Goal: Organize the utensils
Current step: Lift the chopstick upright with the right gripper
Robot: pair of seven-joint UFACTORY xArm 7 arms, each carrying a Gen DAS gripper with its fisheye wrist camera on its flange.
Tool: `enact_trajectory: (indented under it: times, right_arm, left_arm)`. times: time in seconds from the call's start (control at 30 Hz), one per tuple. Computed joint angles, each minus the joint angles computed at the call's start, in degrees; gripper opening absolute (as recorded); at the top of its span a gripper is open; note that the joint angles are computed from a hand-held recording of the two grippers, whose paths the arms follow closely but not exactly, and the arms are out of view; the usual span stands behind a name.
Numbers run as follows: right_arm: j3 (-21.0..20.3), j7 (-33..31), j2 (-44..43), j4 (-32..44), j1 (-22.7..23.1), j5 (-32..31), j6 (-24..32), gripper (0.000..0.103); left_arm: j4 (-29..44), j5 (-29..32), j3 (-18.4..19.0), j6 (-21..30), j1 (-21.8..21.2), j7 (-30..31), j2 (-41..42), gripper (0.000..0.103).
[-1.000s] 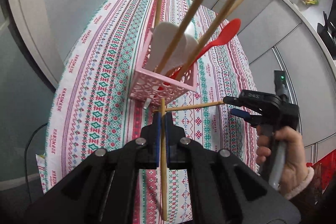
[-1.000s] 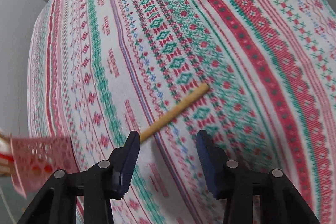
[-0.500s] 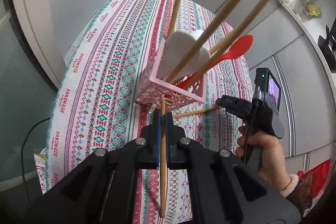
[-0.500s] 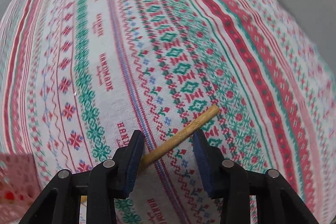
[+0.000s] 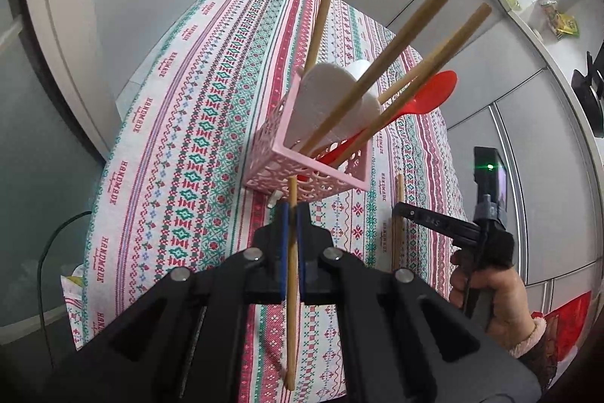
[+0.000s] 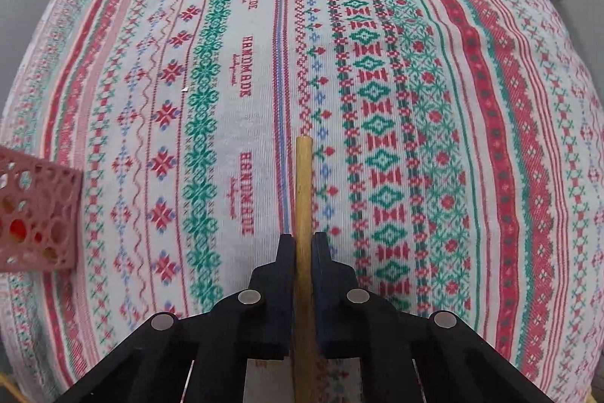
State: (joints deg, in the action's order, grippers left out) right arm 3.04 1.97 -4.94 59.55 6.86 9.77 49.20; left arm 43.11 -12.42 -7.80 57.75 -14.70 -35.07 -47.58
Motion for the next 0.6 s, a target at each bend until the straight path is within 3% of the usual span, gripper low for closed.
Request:
enact_trajectory:
  times: [0.43,0.6]
  right_arm:
    - [-2.1,-8.0,-17.1,-5.7,3.6,8.1,-6.4,0.006]
    - [-2.4,-10.4,-20.8,-6.8,6.9,12.3,-14.3,0.006]
  left_arm:
    - [2.6,5.7,-2.9,-3.2,2.5,-0.8,-3.3,0.004]
    - [4.4,9.1,-4.3,-4.8,4.3,-1.5,-5.1,0.004]
